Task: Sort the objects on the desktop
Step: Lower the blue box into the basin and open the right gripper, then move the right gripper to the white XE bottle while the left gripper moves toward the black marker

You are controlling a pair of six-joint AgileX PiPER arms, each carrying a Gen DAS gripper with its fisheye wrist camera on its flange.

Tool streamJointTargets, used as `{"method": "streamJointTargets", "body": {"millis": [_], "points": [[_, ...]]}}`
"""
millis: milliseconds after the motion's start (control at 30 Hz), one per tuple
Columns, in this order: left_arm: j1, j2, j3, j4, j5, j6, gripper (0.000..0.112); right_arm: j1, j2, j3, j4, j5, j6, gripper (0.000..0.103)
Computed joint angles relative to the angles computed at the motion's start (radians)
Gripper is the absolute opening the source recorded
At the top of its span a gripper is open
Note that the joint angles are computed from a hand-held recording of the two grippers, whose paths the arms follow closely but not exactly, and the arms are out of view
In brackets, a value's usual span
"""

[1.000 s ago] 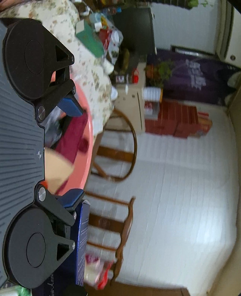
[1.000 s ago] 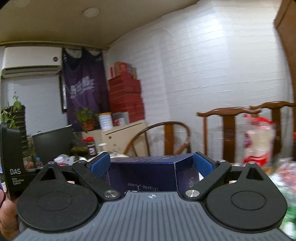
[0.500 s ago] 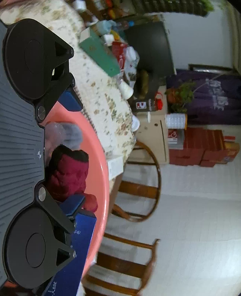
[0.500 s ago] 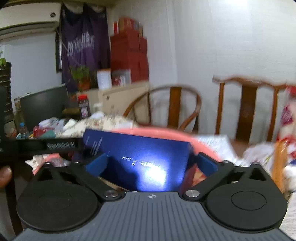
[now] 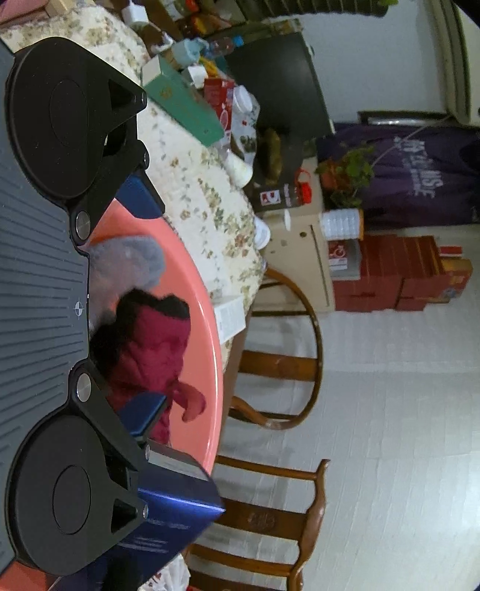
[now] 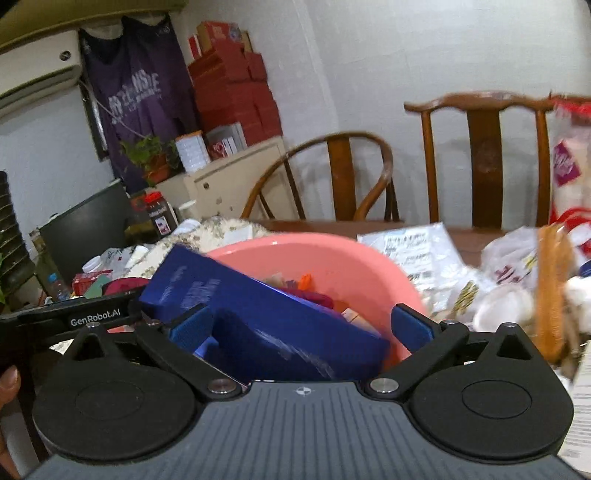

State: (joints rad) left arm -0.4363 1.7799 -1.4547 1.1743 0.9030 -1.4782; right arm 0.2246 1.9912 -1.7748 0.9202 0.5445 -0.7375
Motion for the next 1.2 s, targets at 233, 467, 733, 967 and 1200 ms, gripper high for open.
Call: {"method": "streamJointTargets", "body": {"millis": [233,467,733,967,1200], "points": [[-0.129,-0.144,0.138,0.061,0.109,-0.112,0.103,-0.123,-0.199,0.277,0.286,0.021,-0.319,0.102],[-0.402,-0.136,0.139,0.114,0.173,-0.19,0.103,-0.409,-0.403,0.575,0.505,0.244,-0.65,0.102],[-0.525,0.208,-0.19,0.039,-0.046,-0.148,0.103,-0.858,-0.428,0.724,0.543,0.462,-0.973,0.102],[-0.536,0.526,-0.549,-0.02,-0.07,-0.003,0.103,-0.905,-0.312,0.72,0.595,0.353,-1.078,0.102],[-0.495,0.48,-0.436,0.021,-0.065,-0.096,0.103,-0.787,-0.328,0.825,0.741,0.177,-1.292,0.095]]}}
